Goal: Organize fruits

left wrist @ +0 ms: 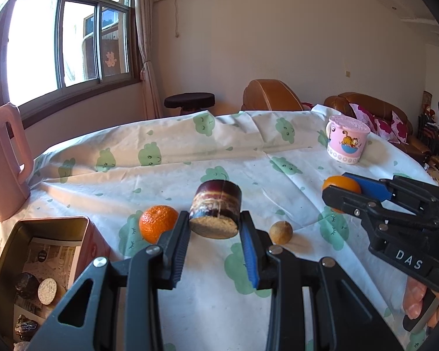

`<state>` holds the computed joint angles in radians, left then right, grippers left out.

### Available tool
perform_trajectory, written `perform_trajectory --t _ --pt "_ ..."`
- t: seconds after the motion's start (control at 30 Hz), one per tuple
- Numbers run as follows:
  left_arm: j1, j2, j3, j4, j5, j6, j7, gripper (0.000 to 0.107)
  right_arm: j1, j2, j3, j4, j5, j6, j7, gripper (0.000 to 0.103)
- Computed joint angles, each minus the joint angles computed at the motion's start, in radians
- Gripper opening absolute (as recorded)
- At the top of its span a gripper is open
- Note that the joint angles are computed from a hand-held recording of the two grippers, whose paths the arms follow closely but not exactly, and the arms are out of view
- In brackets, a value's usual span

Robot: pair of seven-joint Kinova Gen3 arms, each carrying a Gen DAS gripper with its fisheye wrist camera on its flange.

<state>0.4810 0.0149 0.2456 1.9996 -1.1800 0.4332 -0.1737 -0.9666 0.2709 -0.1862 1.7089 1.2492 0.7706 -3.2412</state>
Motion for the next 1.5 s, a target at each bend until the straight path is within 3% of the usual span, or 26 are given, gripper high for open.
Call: perform_trajectory --t 0.87,1.27,1.5 --pt "-0.002 -0.027 0.032 0.055 -0.220 0.034 0.249 0.036 -0.014 -0.013 -0.037 0.052 0.138 0.073 -0.151 0.033" --pt "0.025 -0.043 0.060 0.095 -0.358 0.117 0.400 0.036 -0.036 -0.014 -0.061 0.079 0.220 0.144 -0.225 0.033" --pt "0.039 -0.054 0.071 0.111 -0.384 0.146 0.418 0.036 -0.051 -0.014 -0.080 0.099 0.276 0.195 -0.266 0.033"
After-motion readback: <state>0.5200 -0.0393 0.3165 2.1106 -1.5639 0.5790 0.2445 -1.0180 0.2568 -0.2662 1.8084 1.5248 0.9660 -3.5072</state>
